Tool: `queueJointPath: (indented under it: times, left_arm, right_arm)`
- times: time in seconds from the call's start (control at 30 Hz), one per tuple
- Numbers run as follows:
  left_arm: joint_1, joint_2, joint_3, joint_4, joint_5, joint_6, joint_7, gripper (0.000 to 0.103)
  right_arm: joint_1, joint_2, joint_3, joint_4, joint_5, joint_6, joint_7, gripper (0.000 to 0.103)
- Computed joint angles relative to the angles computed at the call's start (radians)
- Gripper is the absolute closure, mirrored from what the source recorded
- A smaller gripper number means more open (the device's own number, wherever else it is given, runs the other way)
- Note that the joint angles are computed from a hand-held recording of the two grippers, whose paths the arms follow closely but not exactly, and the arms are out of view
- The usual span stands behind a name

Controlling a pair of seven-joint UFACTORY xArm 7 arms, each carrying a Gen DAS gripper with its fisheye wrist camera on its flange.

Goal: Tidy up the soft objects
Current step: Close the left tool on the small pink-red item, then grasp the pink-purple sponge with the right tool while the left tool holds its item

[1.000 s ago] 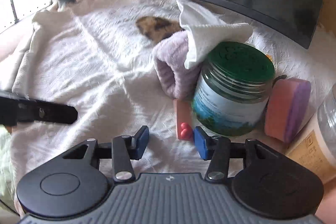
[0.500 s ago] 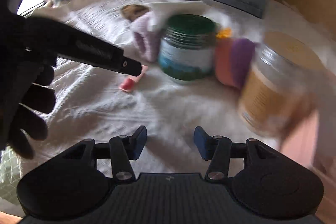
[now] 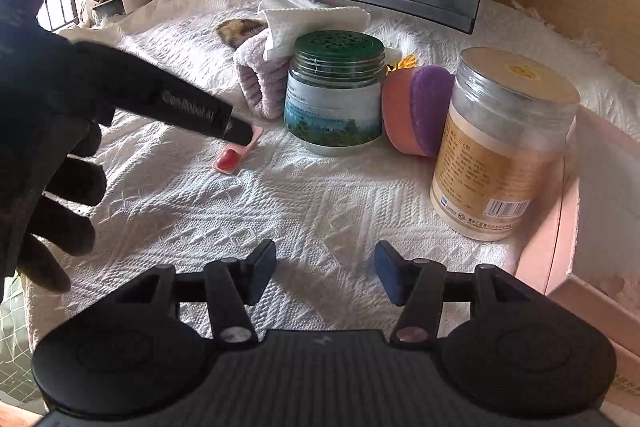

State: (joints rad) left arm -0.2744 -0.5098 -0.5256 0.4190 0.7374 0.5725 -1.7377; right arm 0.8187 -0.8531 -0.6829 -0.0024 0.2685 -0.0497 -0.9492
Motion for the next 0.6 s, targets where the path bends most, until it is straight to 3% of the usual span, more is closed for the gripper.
queueJointPath:
  times: [0.17,0.3,0.4,0.5,0.6]
  left_arm:
    - [0.039,0.026,0.003,-0.004,0.062,-0.078,-0.002,0.070]
    - [0.030,0.030,0.029,-0.011,0.067,-0.121,0.039,0.070]
    - [0.036,-0.022,0.014,-0.055,0.063,-0.154,0.036,0.080]
    - [0.063,-0.069,-0.010,-0.098,0.067,-0.203,0.024,0.083]
    - [0.057,-0.132,-0.015,-0.142,0.012,-0.223,0.037,0.083]
  right_arm:
    - [-0.004,0.008,0.015,0.003,-0.005,0.004,0.013,0.045]
    - [-0.126,-0.036,0.150,0.046,0.007,0.171,0.064,0.046]
    - [-0.209,-0.174,0.232,0.100,0.026,0.330,0.076,0.046]
    - [-0.252,-0.122,0.348,0.269,0.049,0.434,0.153,0.046]
    - [-0.326,0.118,0.445,0.523,0.059,0.559,0.281,0.046]
